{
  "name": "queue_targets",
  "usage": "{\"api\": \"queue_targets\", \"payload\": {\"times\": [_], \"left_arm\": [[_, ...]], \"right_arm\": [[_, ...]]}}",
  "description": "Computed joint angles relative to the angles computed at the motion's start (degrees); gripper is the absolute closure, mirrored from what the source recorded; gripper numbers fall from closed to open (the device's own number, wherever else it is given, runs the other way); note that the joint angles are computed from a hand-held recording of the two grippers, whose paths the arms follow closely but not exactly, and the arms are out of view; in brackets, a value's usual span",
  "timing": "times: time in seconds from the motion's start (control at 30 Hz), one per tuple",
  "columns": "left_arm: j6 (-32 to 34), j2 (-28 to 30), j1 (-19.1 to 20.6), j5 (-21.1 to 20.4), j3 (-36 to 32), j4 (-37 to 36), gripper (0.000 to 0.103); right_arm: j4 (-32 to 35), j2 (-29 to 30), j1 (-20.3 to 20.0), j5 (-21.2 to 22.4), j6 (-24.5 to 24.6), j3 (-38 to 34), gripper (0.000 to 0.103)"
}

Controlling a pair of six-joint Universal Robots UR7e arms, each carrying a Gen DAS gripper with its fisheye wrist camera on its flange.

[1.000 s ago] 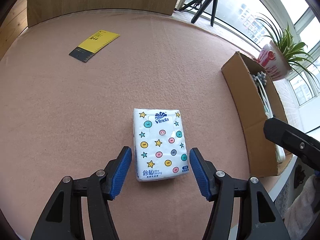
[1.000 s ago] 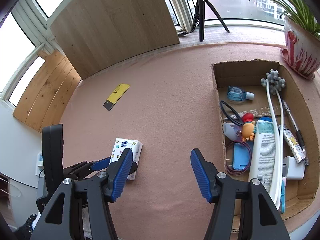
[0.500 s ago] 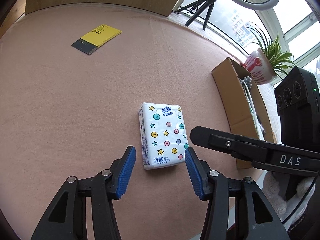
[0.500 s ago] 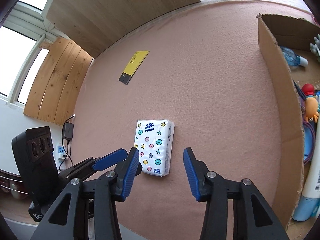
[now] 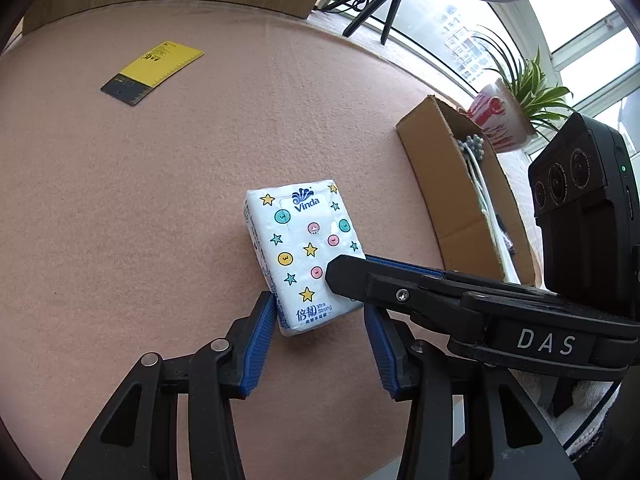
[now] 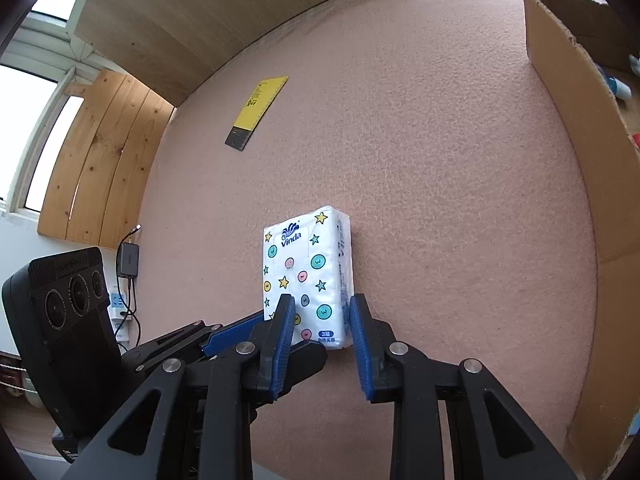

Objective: Organize objects
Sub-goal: 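Close the left gripper on the white Vinda tissue pack, then lift the tissue pack with the left gripper and carry it over the box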

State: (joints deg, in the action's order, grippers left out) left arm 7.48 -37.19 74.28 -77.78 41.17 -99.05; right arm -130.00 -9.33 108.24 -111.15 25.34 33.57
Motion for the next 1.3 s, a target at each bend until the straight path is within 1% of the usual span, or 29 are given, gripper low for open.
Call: {"api": "queue_targets", "payload": {"times": [0.17,0.3,0.5,0.6,0.73,0.8,0.9,1.03,1.1,1.3], "left_arm": [[1.71,0.1,-1.42,-0.83,-0.26,-1.66,0.055],[3.18,0.62,-3.11,-1.07,-0.65,-2.88,0.055],[5.9,2.87,-5.79,-2.71,-3.59,-3.93,0.055],[6.84,3.89,-6.97,-4.32,-4.94,-3.78,0.055],[8.19,6.56,-8.37,-5.91,-7.69,-2.85,0.055],[8.42,7.53,-9.22,-6.38,-7.8,-2.99,0.055],[8.64,9.87,-10.02,-6.91,-9.85,-2.12,0.055],[8.93,12.68,-10.54,-7.94,-12.27,-0.61,0.055],[9.17,14.03,-11.0,-7.7,-13.56,0.08,0.055],[9.45,16.07,-11.61,-7.54,-15.11,1.09,0.055]], "right_arm": [[-5.79,-3.63,0.36,-0.84,-0.58,5.66,0.077],[-9.18,-6.01,0.7,-2.27,-1.36,8.66,0.077],[-15.01,-10.66,1.38,-4.7,-2.8,14.47,0.077],[-18.54,-13.22,1.71,-6.55,-3.56,17.77,0.077],[-22.1,-16.24,2.05,-10.13,-4.29,21.54,0.077],[-23.72,-17.42,2.11,-11.91,-4.6,23.14,0.077],[-25.68,-19.29,1.82,-13.87,-4.53,25.7,0.077],[-28.02,-22.07,0.78,-15.15,-3.61,29.61,0.077],[-28.58,-22.85,0.4,-15.96,-3.36,30.74,0.077],[-29.84,-24.64,-0.73,-16.75,-2.38,33.6,0.077]]}}
